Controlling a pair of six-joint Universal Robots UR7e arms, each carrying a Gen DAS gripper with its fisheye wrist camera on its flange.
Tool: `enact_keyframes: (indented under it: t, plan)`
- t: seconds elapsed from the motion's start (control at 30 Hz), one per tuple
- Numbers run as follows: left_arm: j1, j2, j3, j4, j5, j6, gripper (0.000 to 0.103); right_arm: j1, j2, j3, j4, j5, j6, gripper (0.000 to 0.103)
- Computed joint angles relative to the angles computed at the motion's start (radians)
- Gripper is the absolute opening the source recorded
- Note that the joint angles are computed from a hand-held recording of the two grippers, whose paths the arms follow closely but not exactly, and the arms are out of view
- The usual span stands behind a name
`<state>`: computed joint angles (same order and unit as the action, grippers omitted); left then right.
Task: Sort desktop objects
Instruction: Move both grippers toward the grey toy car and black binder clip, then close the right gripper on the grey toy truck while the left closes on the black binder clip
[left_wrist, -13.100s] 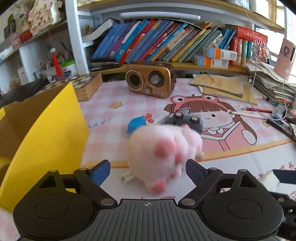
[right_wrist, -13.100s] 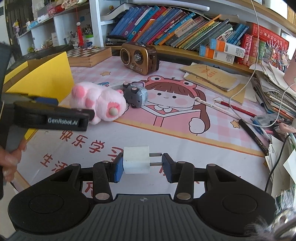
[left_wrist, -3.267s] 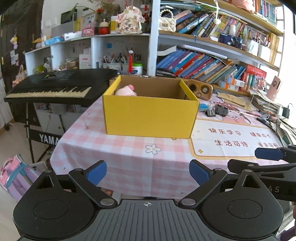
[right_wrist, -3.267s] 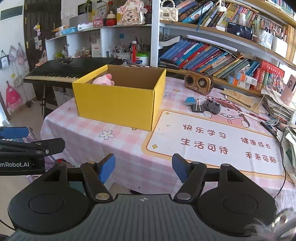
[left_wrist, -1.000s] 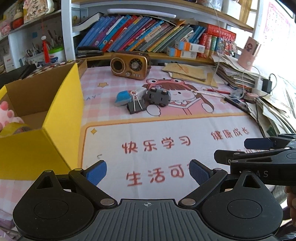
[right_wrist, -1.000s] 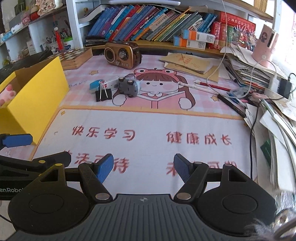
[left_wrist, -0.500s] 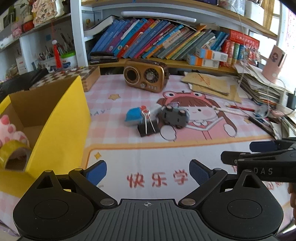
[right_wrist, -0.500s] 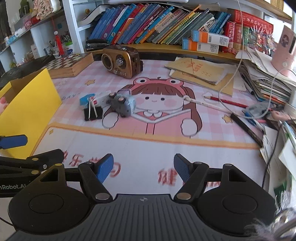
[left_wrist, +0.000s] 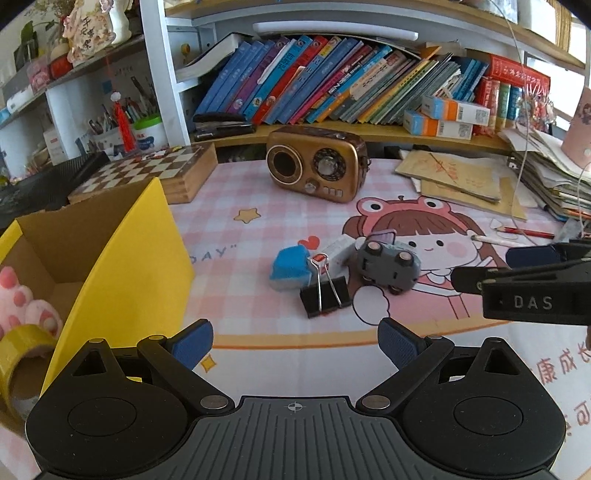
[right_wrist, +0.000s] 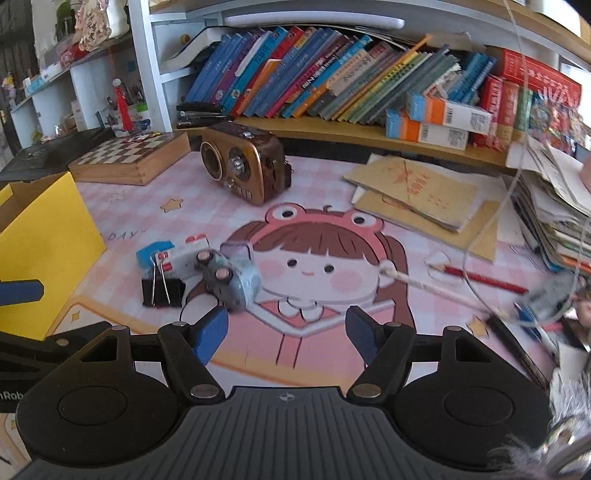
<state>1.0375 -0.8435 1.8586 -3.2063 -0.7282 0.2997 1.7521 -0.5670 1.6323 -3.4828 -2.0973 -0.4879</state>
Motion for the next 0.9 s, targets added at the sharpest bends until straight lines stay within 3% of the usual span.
enact_keyframes:
  t: [0.2,0.53,0.63,0.73,0.9]
  plan:
    - [0.001,0.014,-0.017,0.012,0.017,0.006,0.098,-0.020,0.031,-0.072,0.091,0.055,-0.023,0.066]
    - [0.000,0.016,-0.018,0.025,0.033,-0.008,0.098,-0.040,0.114,-0.227,0.242,0.132,-0.138,0.063]
    - [0.005,0.024,-0.031,0.028,0.011,-0.030,0.097,-0.047,0.117,-0.242,0.290,0.148,-0.146,0.048]
    - [0.011,0.052,-0.056,0.010,0.011,-0.027,0.095,-0.052,0.094,-0.213,0.274,0.169,-0.144,0.042]
    - [0.026,0.114,-0.125,0.020,0.006,-0.033,0.079,-0.055,0.042,-0.128,0.156,0.164,-0.124,0.042]
